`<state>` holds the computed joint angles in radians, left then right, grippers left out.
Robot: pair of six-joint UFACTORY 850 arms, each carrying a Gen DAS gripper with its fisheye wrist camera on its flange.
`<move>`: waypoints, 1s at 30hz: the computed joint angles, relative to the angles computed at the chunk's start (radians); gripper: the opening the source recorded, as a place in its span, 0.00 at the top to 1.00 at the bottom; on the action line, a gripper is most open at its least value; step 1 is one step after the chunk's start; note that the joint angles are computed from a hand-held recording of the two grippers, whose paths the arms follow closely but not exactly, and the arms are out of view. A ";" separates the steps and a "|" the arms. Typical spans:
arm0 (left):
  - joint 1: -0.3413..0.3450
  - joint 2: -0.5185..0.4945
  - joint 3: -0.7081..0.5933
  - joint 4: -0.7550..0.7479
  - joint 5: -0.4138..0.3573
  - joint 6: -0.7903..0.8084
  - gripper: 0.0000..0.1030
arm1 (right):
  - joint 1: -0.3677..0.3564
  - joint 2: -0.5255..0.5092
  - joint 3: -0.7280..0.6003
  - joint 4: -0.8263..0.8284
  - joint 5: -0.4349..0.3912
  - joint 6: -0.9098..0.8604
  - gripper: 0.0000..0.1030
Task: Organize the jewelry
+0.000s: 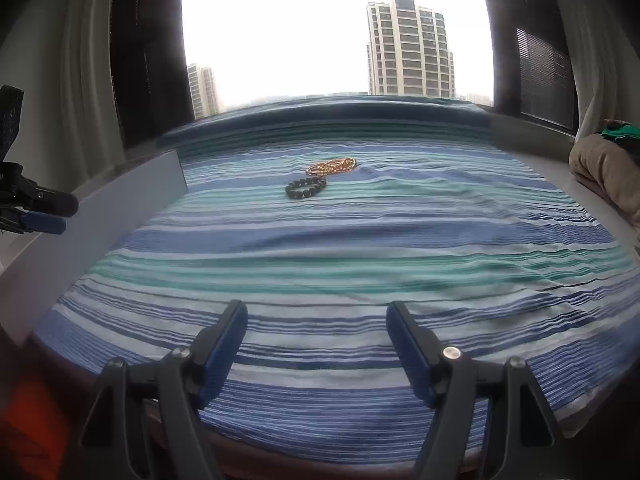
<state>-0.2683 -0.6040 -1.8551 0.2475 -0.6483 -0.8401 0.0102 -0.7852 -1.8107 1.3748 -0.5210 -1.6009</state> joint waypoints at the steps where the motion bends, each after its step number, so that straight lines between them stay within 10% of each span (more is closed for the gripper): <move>1: 0.001 -0.001 0.000 0.000 0.000 0.000 0.20 | -0.001 0.002 0.004 0.011 0.001 -0.010 0.29; 30: 0.016 0.001 0.025 -0.026 -0.003 -0.013 0.20 | 0.000 0.009 0.023 0.058 0.008 -0.055 0.29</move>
